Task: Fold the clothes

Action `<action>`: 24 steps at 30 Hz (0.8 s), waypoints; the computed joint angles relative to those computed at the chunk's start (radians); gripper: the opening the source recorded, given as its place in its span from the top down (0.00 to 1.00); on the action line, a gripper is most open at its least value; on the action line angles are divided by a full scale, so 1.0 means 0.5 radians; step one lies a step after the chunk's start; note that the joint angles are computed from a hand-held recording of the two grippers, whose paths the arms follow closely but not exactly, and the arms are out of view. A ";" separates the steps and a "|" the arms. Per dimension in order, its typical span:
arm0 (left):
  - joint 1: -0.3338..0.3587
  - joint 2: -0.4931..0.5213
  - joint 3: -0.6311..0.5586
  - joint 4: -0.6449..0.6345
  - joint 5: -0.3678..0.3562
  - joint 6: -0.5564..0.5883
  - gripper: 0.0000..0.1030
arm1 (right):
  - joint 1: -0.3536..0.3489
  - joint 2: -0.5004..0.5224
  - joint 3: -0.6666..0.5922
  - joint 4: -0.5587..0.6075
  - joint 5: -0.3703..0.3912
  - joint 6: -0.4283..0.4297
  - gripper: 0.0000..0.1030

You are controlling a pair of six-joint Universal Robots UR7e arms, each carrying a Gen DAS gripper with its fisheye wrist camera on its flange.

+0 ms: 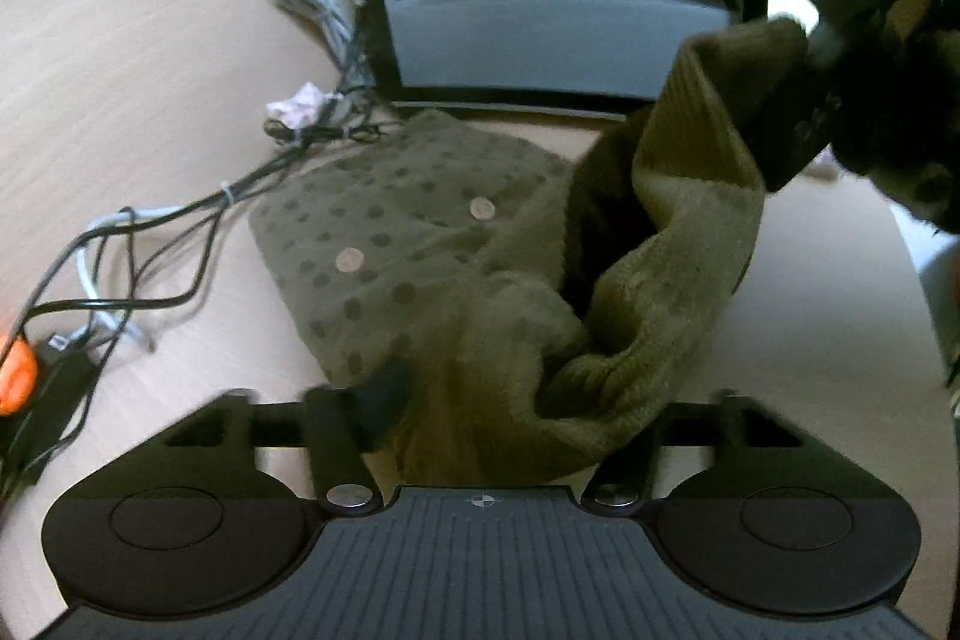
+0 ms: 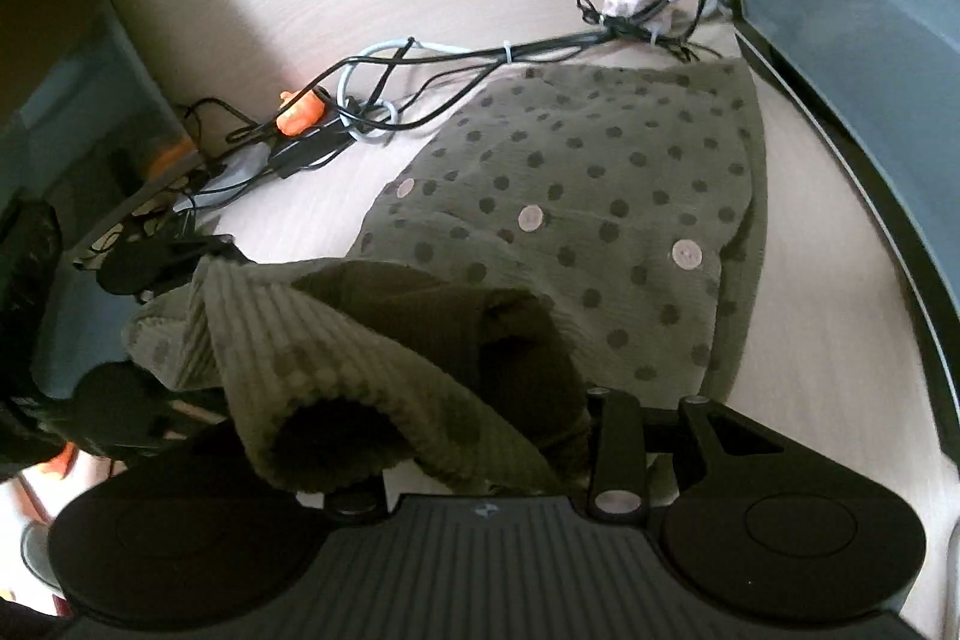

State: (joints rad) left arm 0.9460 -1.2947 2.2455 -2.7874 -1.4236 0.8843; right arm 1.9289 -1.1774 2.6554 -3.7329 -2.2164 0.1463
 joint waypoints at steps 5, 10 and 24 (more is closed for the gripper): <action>0.012 -0.044 -0.040 0.138 -0.033 -0.107 0.59 | 0.069 -0.049 -0.012 0.140 -0.011 0.035 0.68; 0.002 -0.222 -0.082 0.482 -0.114 -0.316 0.66 | 0.193 -0.206 0.009 0.409 0.047 0.167 0.69; -0.049 -0.263 -0.263 0.794 -0.223 -0.869 0.50 | 0.202 -0.306 0.125 0.230 0.048 0.142 0.69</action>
